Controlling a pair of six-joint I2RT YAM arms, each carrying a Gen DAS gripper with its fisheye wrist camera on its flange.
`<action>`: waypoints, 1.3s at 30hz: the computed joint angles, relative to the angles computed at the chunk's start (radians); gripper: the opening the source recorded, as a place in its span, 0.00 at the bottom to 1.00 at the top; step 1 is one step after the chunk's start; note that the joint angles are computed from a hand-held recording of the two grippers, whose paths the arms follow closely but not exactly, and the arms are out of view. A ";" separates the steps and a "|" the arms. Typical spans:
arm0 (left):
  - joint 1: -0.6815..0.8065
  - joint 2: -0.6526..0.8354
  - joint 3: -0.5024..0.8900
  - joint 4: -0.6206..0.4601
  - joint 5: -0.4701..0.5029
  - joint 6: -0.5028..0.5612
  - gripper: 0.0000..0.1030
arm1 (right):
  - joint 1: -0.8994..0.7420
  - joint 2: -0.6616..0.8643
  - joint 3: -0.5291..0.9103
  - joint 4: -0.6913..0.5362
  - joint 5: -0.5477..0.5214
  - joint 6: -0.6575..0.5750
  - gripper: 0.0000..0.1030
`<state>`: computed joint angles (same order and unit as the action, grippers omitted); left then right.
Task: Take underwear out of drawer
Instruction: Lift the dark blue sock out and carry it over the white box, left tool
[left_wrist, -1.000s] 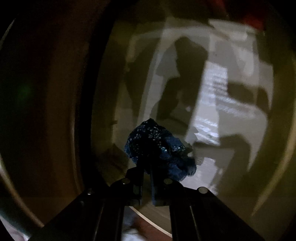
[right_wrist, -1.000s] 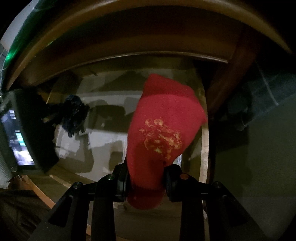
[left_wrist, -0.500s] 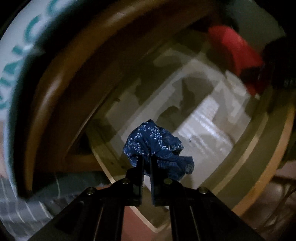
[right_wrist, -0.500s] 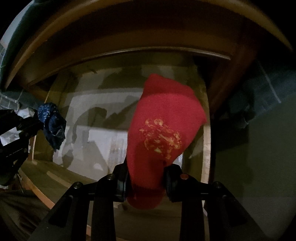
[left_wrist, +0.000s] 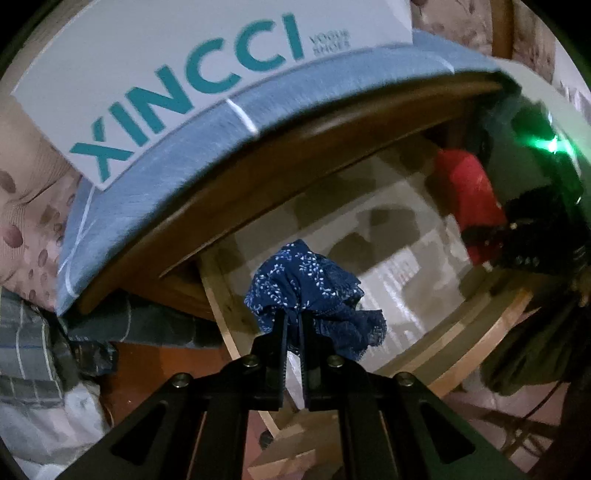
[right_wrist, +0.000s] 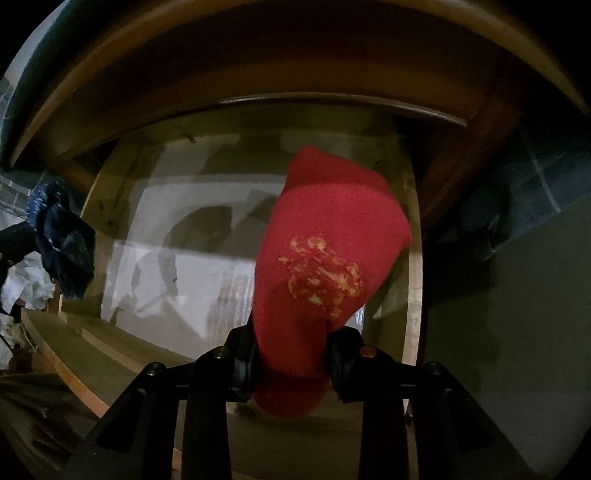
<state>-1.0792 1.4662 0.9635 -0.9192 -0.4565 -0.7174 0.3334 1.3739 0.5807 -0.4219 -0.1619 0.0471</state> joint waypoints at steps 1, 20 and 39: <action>0.000 -0.003 -0.010 0.011 0.003 -0.006 0.05 | 0.008 0.009 0.003 0.004 0.004 0.004 0.27; -0.153 -0.133 0.139 -0.218 -0.048 -0.198 0.05 | 0.023 0.022 0.009 0.001 0.016 -0.009 0.27; -0.163 -0.092 0.690 -0.650 -0.227 -0.220 0.05 | 0.032 0.028 0.009 0.002 0.028 -0.016 0.27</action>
<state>-1.2423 1.3743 1.6534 -1.5693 -0.6836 -0.9375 0.3653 1.4017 0.5901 -0.4200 -0.1342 0.0315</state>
